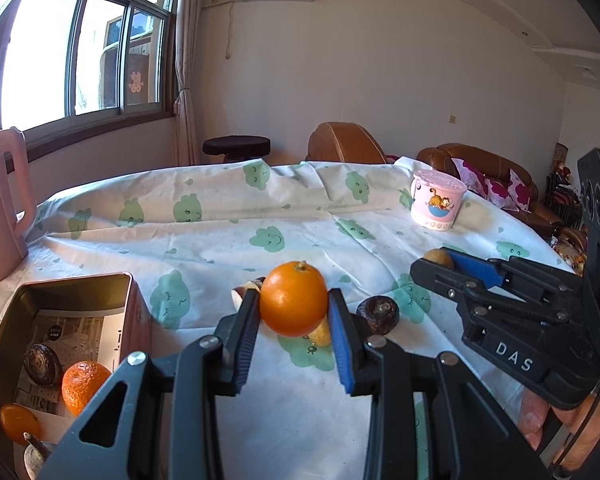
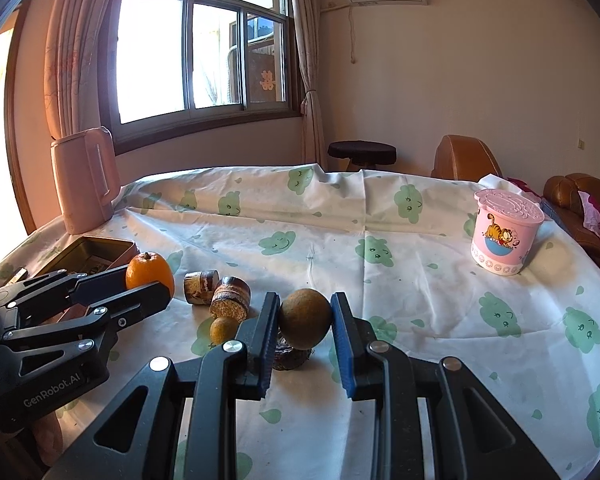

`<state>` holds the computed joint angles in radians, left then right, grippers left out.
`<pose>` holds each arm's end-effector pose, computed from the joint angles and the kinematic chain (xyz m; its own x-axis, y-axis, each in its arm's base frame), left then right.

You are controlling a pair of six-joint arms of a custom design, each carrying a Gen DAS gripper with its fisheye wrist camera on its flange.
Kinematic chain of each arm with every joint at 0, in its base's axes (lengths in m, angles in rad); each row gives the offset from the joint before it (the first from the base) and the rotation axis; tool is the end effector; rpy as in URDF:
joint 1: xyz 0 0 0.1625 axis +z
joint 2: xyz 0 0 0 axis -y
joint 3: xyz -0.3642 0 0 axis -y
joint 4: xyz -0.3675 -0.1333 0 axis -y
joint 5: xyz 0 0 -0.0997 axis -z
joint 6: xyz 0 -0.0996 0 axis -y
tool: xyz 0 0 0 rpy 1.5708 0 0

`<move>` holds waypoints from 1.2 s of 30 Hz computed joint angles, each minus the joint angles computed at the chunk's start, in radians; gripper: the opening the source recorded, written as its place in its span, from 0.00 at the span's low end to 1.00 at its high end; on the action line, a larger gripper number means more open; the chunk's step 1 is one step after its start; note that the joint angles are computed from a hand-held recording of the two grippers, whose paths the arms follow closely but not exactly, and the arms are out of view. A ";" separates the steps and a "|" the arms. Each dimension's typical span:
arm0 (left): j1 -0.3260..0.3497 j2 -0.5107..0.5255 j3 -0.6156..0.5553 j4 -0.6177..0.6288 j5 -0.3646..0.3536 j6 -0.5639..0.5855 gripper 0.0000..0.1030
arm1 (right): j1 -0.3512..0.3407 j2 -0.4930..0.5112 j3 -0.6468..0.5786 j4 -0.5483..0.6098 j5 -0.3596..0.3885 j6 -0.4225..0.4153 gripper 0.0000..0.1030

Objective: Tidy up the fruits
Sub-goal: 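Lift the orange with the left gripper while the right gripper lifts the tan fruit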

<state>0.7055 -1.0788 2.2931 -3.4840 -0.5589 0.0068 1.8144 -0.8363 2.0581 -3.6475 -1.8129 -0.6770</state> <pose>-0.1714 -0.4320 0.1628 -0.7551 0.0534 -0.6534 0.5880 0.4960 -0.6390 0.2288 -0.4668 0.0992 -0.6692 -0.4447 0.5953 -0.7410 0.4597 -0.4895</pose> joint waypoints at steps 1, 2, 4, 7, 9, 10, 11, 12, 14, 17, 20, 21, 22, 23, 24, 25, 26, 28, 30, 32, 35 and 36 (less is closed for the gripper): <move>-0.002 0.002 0.001 -0.011 0.002 0.005 0.35 | 0.001 0.001 0.001 -0.005 0.000 -0.004 0.27; -0.005 0.005 0.003 -0.022 0.005 0.011 0.35 | 0.002 0.002 0.002 -0.011 0.000 -0.007 0.27; -0.008 0.011 0.003 -0.042 0.013 0.023 0.35 | 0.004 0.003 0.008 -0.030 0.002 -0.013 0.27; -0.014 0.018 0.005 -0.065 0.022 0.039 0.35 | 0.002 0.003 0.018 -0.057 0.015 -0.021 0.27; -0.015 0.021 0.005 -0.072 0.026 0.043 0.35 | -0.002 0.000 0.027 -0.075 0.031 -0.024 0.27; -0.015 0.020 0.006 -0.073 0.025 0.043 0.35 | -0.003 -0.001 0.031 -0.081 0.038 -0.025 0.27; -0.017 0.021 0.006 -0.078 0.028 0.044 0.35 | -0.004 -0.003 0.034 -0.087 0.043 -0.026 0.27; -0.018 0.022 0.008 -0.085 0.029 0.046 0.35 | -0.005 -0.003 0.036 -0.092 0.047 -0.028 0.27; -0.020 0.025 0.008 -0.095 0.033 0.051 0.35 | -0.005 -0.003 0.039 -0.099 0.051 -0.031 0.27; -0.025 0.032 0.010 -0.115 0.040 0.062 0.35 | -0.005 -0.002 0.042 -0.110 0.056 -0.034 0.27; -0.031 0.036 0.013 -0.134 0.047 0.074 0.35 | -0.006 -0.002 0.045 -0.118 0.060 -0.034 0.27; -0.031 0.038 0.013 -0.142 0.048 0.079 0.35 | -0.006 -0.002 0.046 -0.121 0.063 -0.035 0.27; -0.032 0.039 0.013 -0.146 0.048 0.082 0.35 | -0.008 -0.003 0.048 -0.125 0.067 -0.036 0.27; -0.033 0.040 0.014 -0.151 0.050 0.084 0.35 | -0.009 -0.002 0.049 -0.128 0.069 -0.037 0.27; -0.035 0.042 0.014 -0.157 0.053 0.087 0.35 | -0.008 -0.002 0.049 -0.132 0.070 -0.038 0.27; -0.035 0.044 0.014 -0.166 0.054 0.091 0.35 | -0.009 -0.002 0.051 -0.135 0.072 -0.039 0.27; -0.037 0.046 0.015 -0.175 0.055 0.096 0.35 | -0.009 -0.002 0.051 -0.137 0.073 -0.039 0.27; -0.041 0.052 0.016 -0.201 0.061 0.111 0.35 | -0.009 -0.001 0.053 -0.144 0.074 -0.040 0.27; -0.049 0.065 0.016 -0.239 0.073 0.132 0.35 | -0.009 -0.001 0.056 -0.151 0.077 -0.042 0.27; -0.055 0.076 0.017 -0.271 0.081 0.155 0.35 | -0.012 -0.001 0.060 -0.161 0.086 -0.046 0.27; -0.061 0.090 0.013 -0.311 0.094 0.183 0.35 | -0.014 -0.001 0.067 -0.185 0.097 -0.051 0.27; -0.063 0.091 0.014 -0.316 0.093 0.188 0.35 | -0.015 -0.001 0.071 -0.195 0.104 -0.052 0.27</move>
